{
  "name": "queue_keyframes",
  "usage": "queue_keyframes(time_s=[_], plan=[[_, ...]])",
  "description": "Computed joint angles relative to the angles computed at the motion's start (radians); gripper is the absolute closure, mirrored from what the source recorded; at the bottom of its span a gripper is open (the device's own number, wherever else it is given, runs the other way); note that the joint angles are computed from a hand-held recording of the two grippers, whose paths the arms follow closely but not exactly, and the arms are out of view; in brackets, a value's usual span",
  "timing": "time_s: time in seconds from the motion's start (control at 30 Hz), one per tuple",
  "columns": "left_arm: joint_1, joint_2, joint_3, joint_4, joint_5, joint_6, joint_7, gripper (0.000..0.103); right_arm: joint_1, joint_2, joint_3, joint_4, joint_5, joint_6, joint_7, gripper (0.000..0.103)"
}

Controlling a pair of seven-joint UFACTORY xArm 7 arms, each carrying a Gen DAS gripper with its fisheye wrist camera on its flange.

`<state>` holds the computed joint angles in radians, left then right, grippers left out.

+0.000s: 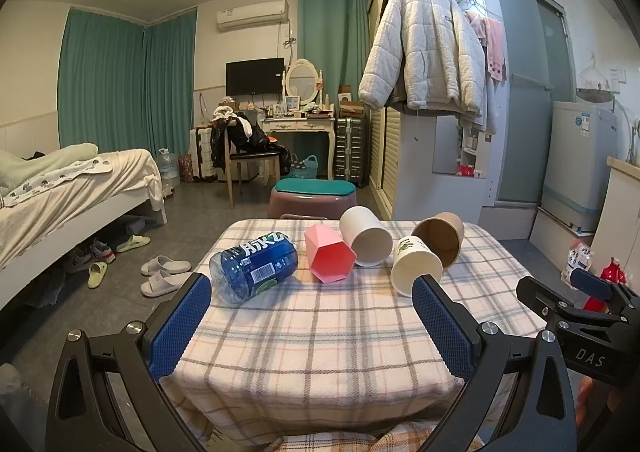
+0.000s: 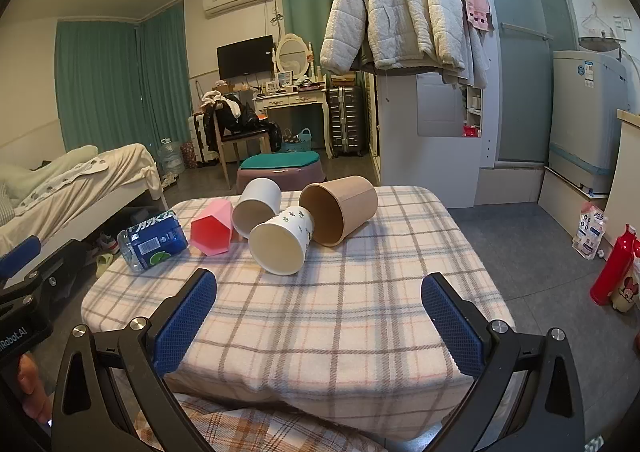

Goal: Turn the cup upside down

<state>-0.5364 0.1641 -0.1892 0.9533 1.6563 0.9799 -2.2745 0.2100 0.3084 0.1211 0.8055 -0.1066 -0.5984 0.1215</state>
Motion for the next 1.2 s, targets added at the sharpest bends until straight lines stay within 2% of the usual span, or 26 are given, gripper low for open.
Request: queue_keyframes(time_s=[0.33,1.2], plan=[[-0.006,0.002,-0.001,0.004,-0.011,0.024,0.002,0.000,0.000,0.000,0.000,0.000,-0.001,0.001,0.003,0.000],[-0.009,0.005,0.001,0.011,-0.013,0.020,-0.005,0.000,-0.002,-0.002,0.001,0.000,-0.006,0.003,0.009,0.000]])
